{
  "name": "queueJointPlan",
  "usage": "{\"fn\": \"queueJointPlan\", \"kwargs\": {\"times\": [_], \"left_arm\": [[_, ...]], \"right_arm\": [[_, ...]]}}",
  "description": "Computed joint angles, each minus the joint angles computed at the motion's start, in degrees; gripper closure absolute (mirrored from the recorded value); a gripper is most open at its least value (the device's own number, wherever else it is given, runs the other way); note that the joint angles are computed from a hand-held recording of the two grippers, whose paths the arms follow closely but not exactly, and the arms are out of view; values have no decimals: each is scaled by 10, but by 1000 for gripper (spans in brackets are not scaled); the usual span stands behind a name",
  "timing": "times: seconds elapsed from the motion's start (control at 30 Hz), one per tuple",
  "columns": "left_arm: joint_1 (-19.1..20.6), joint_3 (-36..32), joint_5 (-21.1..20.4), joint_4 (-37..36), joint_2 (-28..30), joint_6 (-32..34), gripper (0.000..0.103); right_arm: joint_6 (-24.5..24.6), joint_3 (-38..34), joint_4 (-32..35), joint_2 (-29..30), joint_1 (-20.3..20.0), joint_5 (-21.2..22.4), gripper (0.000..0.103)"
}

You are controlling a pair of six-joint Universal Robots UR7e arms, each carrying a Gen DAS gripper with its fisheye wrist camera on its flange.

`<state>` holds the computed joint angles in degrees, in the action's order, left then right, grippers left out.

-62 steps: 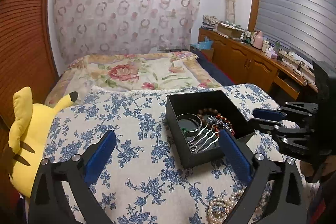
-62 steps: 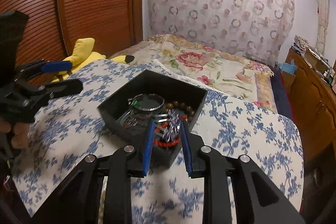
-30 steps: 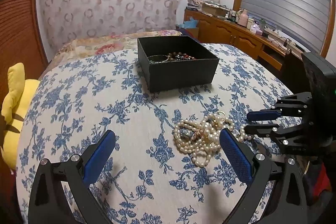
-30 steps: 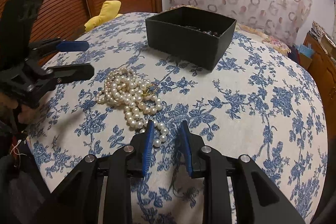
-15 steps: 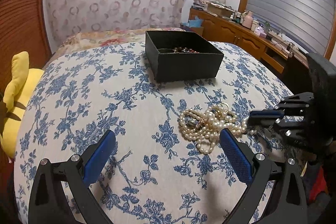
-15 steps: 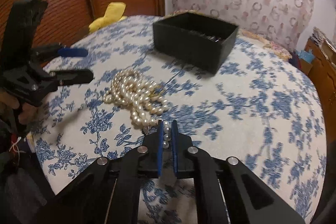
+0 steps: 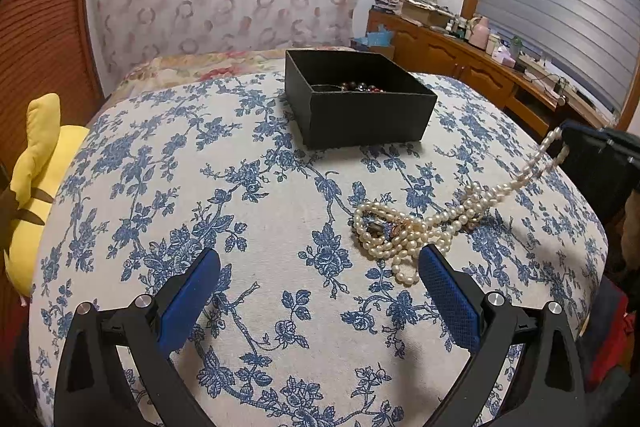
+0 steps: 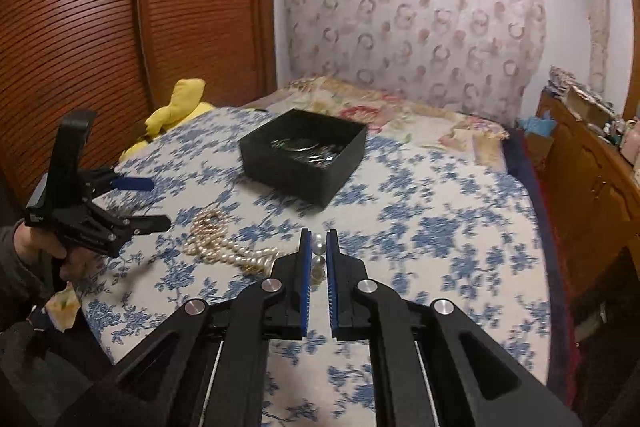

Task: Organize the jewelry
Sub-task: 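Grasp a pearl strand with the right tool and lift it while the left tool grasps another pearl strand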

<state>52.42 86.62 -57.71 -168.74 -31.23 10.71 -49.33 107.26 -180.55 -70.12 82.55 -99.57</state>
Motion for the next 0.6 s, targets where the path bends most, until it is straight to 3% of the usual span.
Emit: {"fn": "queueJointPlan", "kwargs": {"times": [0.17,0.43,0.6], "left_arm": [[-1,-5,-12,13,1,0,8],[-1,-19,-25,44,7,-1,40],[0,-40,-34,64,15,-1,48]], "right_arm": [[0,5,-21,-11,-5,3,95],[-7,9,-54,-20,-8,-3,95],[1,-1,-56,-13,-9,0,95]]}}
